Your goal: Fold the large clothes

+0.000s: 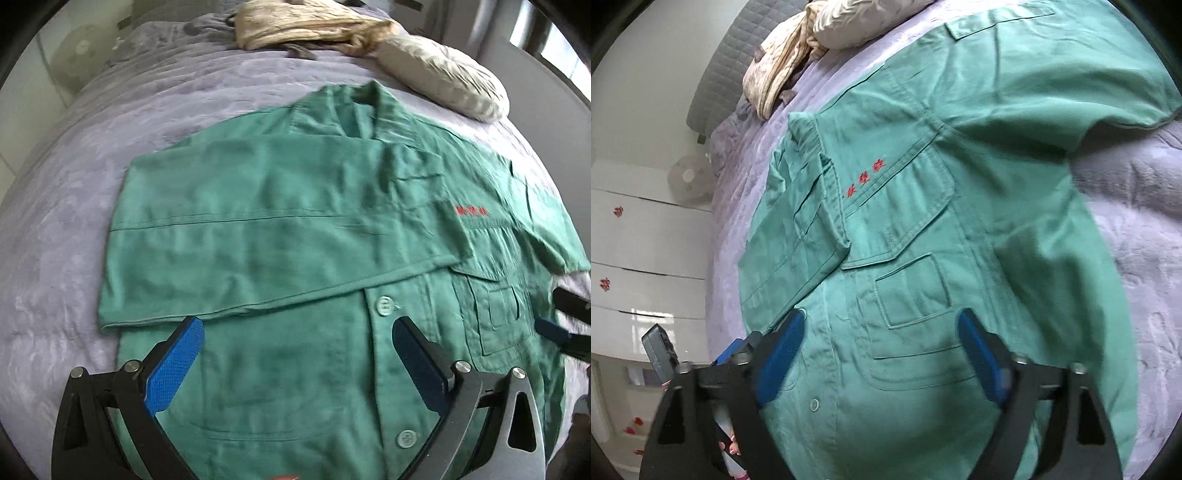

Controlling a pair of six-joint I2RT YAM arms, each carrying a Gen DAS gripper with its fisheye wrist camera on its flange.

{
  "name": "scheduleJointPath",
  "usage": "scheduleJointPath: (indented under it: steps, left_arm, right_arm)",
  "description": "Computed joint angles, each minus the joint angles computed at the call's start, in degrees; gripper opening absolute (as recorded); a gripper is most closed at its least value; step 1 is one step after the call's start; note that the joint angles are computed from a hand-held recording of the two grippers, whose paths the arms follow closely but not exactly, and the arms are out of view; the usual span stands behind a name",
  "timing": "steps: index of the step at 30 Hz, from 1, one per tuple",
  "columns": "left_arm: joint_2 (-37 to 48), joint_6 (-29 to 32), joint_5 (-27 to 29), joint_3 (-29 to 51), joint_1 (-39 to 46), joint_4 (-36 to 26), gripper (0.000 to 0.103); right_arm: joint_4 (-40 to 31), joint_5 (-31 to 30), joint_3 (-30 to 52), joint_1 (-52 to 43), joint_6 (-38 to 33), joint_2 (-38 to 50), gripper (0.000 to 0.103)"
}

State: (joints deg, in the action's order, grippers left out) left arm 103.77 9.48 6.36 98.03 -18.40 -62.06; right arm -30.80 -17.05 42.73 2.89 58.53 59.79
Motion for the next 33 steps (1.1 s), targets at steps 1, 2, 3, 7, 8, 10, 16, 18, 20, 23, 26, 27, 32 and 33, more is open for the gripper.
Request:
scheduleJointPath:
  steps: [1, 2, 3, 7, 8, 10, 16, 18, 20, 23, 26, 27, 32, 33]
  left_arm:
    - [0.0, 0.1, -0.2, 0.0, -0.8, -0.1, 0.102]
    - [0.0, 0.1, -0.2, -0.1, -1.6, -0.2, 0.102]
    - [0.1, -0.2, -0.3, 0.0, -2.4, -0.4, 0.102]
    - [0.9, -1.2, 0.0, 1.2, -5.0, -1.4, 0.102]
    - [1.1, -1.3, 0.0, 1.6, -5.7, -1.7, 0.102]
    - [1.6, -1.4, -0.1, 2.3, -7.1, -1.8, 0.102]
    - [4.0, -3.3, -1.6, 5.5, -10.9, -2.0, 0.102]
    - [5.4, -4.0, -3.1, 6.9, -12.0, -2.3, 0.102]
    - [7.0, -4.6, -3.9, 8.5, -13.0, -2.8, 0.102]
    - [9.6, -5.4, -4.2, 11.5, -14.6, -4.8, 0.102]
    - [11.1, -6.7, -5.8, 13.3, -16.4, -5.2, 0.102]
    - [11.6, -7.0, -6.0, 13.9, -16.8, -5.4, 0.102]
    - [14.4, -8.2, -5.4, 18.3, -19.7, -7.0, 0.102]
    - [14.7, -8.4, -5.2, 18.7, -20.2, -7.0, 0.102]
  right_arm:
    - [-0.3, -0.2, -0.4, -0.8, -0.3, -0.9, 0.093]
    - [-0.7, -0.8, -0.8, -1.8, -0.8, -1.8, 0.093]
    - [-0.9, -1.5, -1.1, -2.8, -1.1, -2.5, 0.093]
    - [-1.7, -5.5, -2.5, -8.9, -3.1, -5.8, 0.103]
    - [-2.1, -6.2, -2.6, -10.4, -4.0, -6.4, 0.103]
    - [-3.3, -8.0, -2.6, -14.1, -6.3, -7.7, 0.103]
    - [-7.8, -14.6, -2.5, -27.4, -13.5, -9.5, 0.103]
    - [-9.3, -17.4, -2.4, -32.3, -15.9, -9.4, 0.103]
    - [-10.8, -20.7, -2.4, -37.6, -19.1, -9.3, 0.103]
    - [-14.1, -23.8, -1.9, -45.2, -24.9, -8.4, 0.103]
    - [-17.1, -26.1, -1.3, -52.7, -30.8, -6.9, 0.103]
    - [-17.9, -26.8, -1.2, -55.4, -32.7, -6.2, 0.103]
    - [-20.5, -32.9, -0.3, -68.4, -41.2, -0.4, 0.103]
    - [-20.6, -33.4, -0.2, -70.3, -42.1, 0.5, 0.103]
